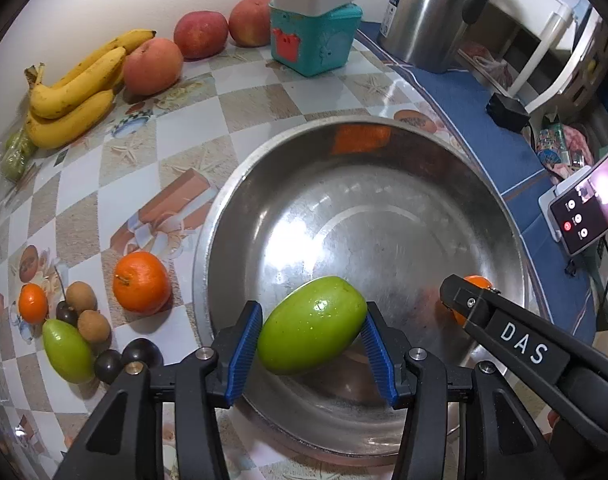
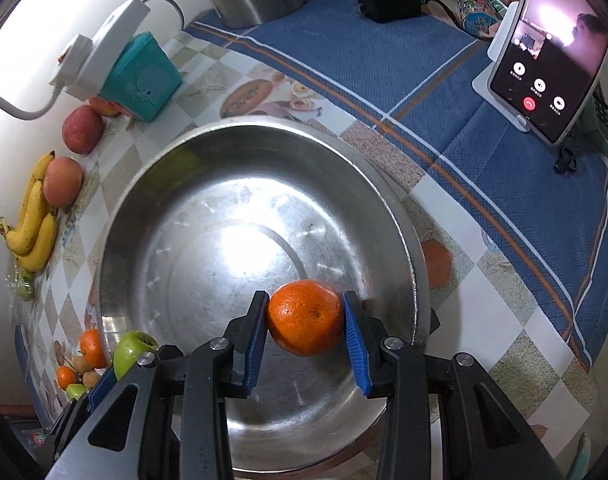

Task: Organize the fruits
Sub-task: 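Carry the mango and orange over the steel bowl with both tools, then open both tools to drop the mango and orange into the bowl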

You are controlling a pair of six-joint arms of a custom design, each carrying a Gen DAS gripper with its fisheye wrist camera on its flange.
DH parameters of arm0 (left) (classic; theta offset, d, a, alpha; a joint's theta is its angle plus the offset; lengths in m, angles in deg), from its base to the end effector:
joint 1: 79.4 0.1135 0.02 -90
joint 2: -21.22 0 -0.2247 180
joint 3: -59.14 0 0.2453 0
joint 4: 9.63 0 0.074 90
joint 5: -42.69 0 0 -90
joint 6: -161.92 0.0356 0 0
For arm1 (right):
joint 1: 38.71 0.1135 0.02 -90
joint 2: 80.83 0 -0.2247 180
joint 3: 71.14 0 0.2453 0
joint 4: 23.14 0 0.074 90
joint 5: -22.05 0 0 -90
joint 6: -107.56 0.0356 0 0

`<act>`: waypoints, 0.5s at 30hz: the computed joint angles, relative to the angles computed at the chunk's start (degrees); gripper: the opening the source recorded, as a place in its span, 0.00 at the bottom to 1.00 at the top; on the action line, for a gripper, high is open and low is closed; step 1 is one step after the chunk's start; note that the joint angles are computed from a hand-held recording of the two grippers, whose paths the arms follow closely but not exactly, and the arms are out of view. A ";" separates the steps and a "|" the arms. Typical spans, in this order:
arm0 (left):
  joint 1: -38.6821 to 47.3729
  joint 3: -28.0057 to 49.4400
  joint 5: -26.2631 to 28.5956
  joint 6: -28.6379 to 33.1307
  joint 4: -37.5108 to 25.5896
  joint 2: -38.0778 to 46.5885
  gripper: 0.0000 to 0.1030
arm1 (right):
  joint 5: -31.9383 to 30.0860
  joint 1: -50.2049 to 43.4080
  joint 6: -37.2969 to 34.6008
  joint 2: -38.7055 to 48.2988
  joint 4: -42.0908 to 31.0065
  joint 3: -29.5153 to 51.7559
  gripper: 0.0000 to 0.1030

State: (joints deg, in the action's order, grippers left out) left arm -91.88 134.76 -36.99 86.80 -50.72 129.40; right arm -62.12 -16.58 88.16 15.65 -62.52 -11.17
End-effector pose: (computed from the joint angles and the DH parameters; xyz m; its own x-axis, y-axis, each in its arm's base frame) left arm 0.3184 -0.0770 0.0904 -0.8382 0.4443 -0.3162 0.4936 0.8646 -0.0938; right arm 0.2507 0.0981 0.0847 -0.6303 0.7567 -0.1739 0.7305 0.6538 0.1972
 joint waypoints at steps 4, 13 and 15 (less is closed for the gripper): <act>-0.35 -0.05 -0.74 0.03 0.56 1.20 0.52 | -1.38 -0.10 -0.15 1.06 0.74 -0.16 0.38; -0.78 -0.18 -1.65 0.18 1.28 2.92 0.53 | -0.70 0.42 -0.53 2.04 -0.39 1.01 0.38; -0.92 -0.35 -1.74 0.17 1.54 2.83 0.54 | -0.62 0.51 -0.51 2.83 -0.68 1.76 0.38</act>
State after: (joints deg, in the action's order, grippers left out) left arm -92.81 134.42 -38.73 86.97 -49.19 132.23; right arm -62.74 -16.07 87.64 18.48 -63.20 -9.40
